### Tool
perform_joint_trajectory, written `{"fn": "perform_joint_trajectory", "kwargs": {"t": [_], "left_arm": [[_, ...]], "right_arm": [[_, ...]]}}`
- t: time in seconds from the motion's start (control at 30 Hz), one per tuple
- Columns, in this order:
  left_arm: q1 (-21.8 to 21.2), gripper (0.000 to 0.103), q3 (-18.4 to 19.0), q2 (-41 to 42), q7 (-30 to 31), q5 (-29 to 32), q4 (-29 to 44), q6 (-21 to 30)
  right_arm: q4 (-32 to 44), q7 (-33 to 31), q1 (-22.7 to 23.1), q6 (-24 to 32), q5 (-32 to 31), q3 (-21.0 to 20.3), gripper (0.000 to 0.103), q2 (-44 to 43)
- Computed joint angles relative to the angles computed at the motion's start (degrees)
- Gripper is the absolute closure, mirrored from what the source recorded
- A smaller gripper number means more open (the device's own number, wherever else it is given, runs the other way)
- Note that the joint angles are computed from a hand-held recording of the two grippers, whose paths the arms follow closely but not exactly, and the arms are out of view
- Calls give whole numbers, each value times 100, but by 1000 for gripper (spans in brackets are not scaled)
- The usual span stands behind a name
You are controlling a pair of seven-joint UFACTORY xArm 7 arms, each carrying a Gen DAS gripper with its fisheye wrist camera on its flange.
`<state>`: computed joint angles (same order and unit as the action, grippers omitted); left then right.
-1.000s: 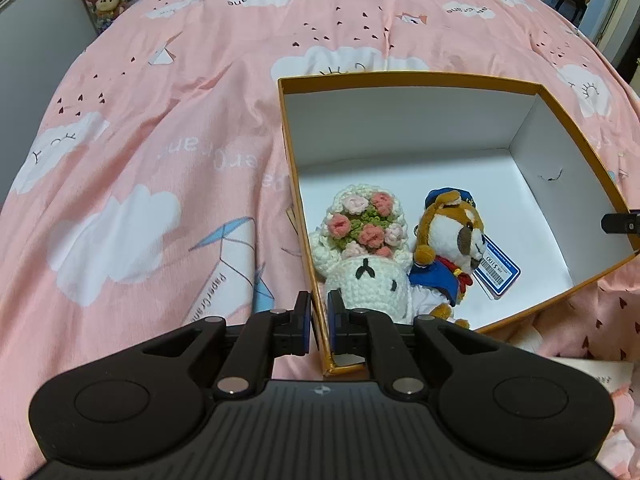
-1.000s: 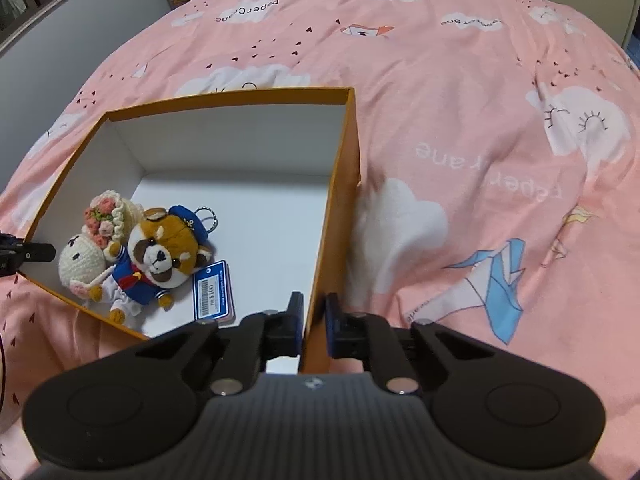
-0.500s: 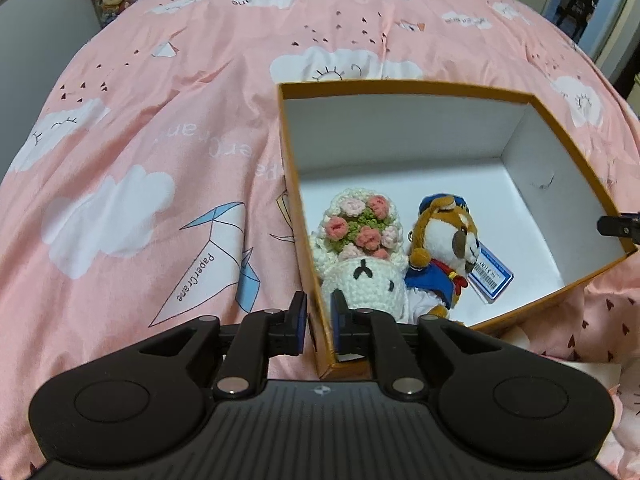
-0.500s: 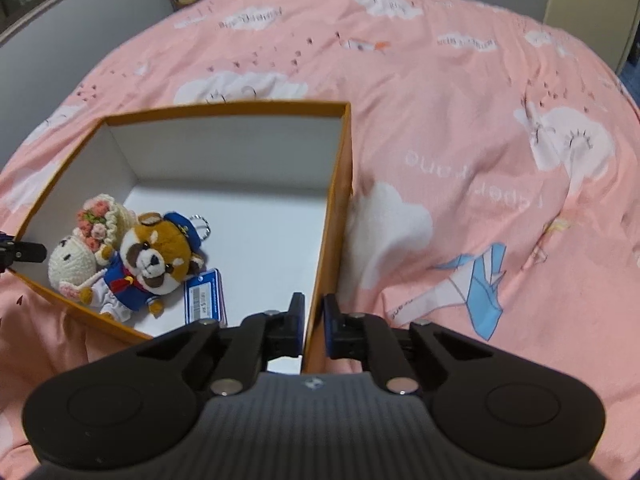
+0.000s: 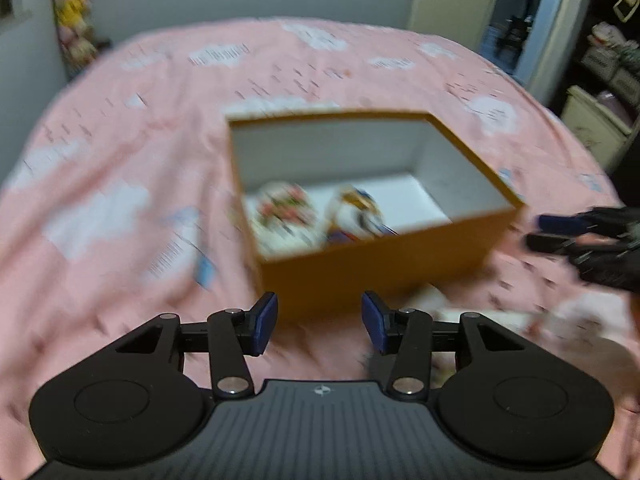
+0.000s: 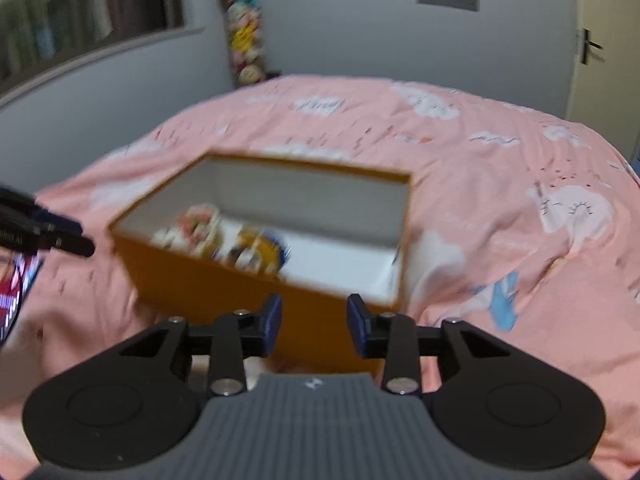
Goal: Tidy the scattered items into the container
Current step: 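Withdraw both tools from the box and move back toward the remaining items, then grasp the dark grey gift box with the left gripper while the right grasps the pink pouch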
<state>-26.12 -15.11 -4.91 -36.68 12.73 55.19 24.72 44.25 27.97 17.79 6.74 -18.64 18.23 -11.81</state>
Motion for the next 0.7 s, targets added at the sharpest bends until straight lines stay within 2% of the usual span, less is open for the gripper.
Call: {"fn": "perform_joint_trajectory", "kwargs": {"t": [0.07,0.1,0.23,0.3,0.47,0.7], "left_arm": [[-200,41,97,31,764,-1040,-173,-221],[-256,41,110,67,987,-1369,-231,-298],[-331,40,48,475,1242,-1783,-91,-159],[-347,40,30,679,1203,-1845,0,-133],[-369,39,-9,954,1270,-2130,55,-147],[-379,39,38,1237,1159,-1877,320,152]], "right_arm": [[-119,-252,266,143,222,-103,55,-47],[-189,-544,517,201,512,-269,55,-64],[-395,-1939,1421,436,1849,-897,53,-161],[-457,-2535,1631,561,2264,-995,51,-225],[-337,-3229,1550,956,2515,-816,51,-116],[40,-4178,1478,1470,2846,-741,51,145]]}}
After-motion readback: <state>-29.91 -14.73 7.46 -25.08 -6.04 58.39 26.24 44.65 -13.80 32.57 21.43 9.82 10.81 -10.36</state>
